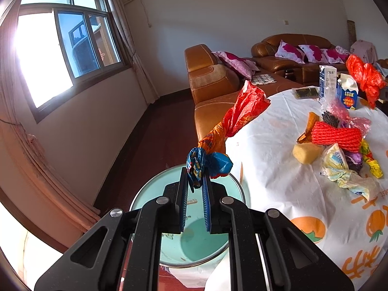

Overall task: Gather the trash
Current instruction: 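Carry the wrapper and red bag in both tools over the teal bin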

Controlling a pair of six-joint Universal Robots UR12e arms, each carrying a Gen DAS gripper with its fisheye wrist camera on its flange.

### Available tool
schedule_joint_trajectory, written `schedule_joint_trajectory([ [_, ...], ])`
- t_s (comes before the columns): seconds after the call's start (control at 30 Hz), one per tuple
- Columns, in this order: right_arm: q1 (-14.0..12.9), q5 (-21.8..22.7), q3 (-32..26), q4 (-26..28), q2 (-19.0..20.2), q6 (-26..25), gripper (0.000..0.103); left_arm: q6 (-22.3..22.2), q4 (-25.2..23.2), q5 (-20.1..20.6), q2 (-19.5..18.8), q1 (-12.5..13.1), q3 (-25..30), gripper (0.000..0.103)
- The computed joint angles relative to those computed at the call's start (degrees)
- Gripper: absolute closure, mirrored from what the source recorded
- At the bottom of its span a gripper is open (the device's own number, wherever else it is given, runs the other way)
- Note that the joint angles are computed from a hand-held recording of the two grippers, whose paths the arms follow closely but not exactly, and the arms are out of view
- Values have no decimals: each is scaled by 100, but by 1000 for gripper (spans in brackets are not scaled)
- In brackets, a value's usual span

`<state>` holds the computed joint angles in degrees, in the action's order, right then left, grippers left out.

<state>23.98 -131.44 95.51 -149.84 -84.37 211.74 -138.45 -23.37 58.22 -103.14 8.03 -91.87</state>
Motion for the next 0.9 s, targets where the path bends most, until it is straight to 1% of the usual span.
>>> schedule_joint_trajectory([
  [0.07, 13, -36, -23, -2, 1, -36, 93, -8, 5, 23, -19, 3, 21, 92],
  [0.17, -1, 39, -118, 10, 64, -191, 93, 5, 17, 93, -49, 10, 39, 92],
  [0.27, -62, 262, -235, -67, 188, -426, 93, 23, 57, 226, -93, 15, 57, 92],
  [0.4, -173, 787, -464, -201, 433, -729, 93, 69, 132, 424, -159, 47, 72, 92],
  [0.53, -215, 1229, -744, -279, 719, -1017, 93, 65, 106, 643, -242, 79, 128, 92],
  [0.73, -304, 1910, -1169, -253, 1122, -1391, 93, 100, 127, 1009, -340, 110, 162, 92],
  [0.9, -366, 2304, -1444, -222, 1369, -1567, 93, 98, 105, 1225, -380, 143, 171, 92],
])
